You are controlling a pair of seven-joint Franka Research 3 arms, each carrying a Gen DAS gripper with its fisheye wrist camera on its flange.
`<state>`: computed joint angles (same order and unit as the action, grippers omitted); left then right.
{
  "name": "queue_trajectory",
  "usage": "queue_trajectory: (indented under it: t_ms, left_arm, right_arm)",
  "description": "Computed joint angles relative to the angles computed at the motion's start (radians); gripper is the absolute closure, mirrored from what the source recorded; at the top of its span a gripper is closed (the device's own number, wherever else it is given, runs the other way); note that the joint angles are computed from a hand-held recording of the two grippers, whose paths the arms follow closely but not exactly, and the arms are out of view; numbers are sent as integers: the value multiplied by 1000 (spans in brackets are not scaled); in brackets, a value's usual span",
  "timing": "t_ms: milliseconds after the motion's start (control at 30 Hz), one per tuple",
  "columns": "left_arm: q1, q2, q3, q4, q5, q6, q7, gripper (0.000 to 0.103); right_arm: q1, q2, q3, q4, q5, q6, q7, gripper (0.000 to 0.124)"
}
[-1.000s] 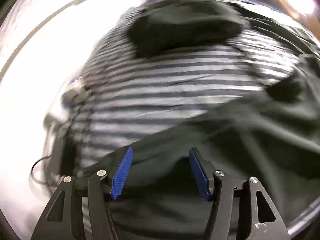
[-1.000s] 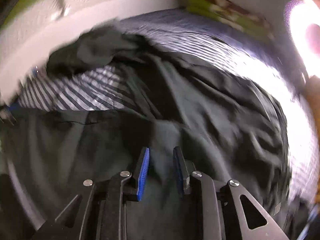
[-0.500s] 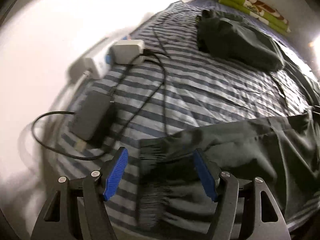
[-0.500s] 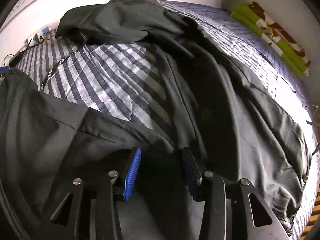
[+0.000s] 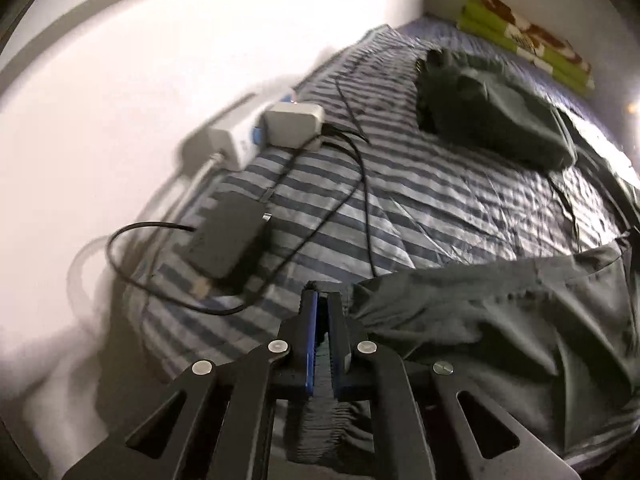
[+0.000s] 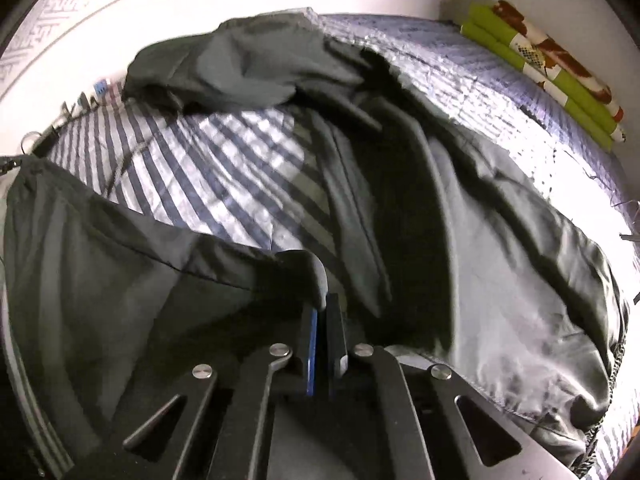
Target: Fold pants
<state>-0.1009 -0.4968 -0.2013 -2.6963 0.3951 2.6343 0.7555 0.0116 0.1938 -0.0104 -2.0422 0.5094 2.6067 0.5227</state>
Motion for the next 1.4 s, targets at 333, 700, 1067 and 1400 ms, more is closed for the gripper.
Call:
queue_trajectory:
  t_ms: [333, 700, 1067, 1400]
  left_arm:
    - [55, 62, 47, 42, -49, 7, 5, 98]
    - [39, 3, 82, -12, -121, 26, 50, 98]
    - [50, 12, 77, 20, -128, 27, 64, 98]
    - [46, 8, 80, 9, -139, 29, 94, 98]
  right_arm:
    - [44, 135, 0, 169, -67, 1, 191, 121]
    - [55, 116, -16, 116, -168, 156, 249, 114]
    - [110, 54, 132, 28, 54, 45, -258, 102]
    - [135, 114, 103, 109, -3, -63, -141, 124]
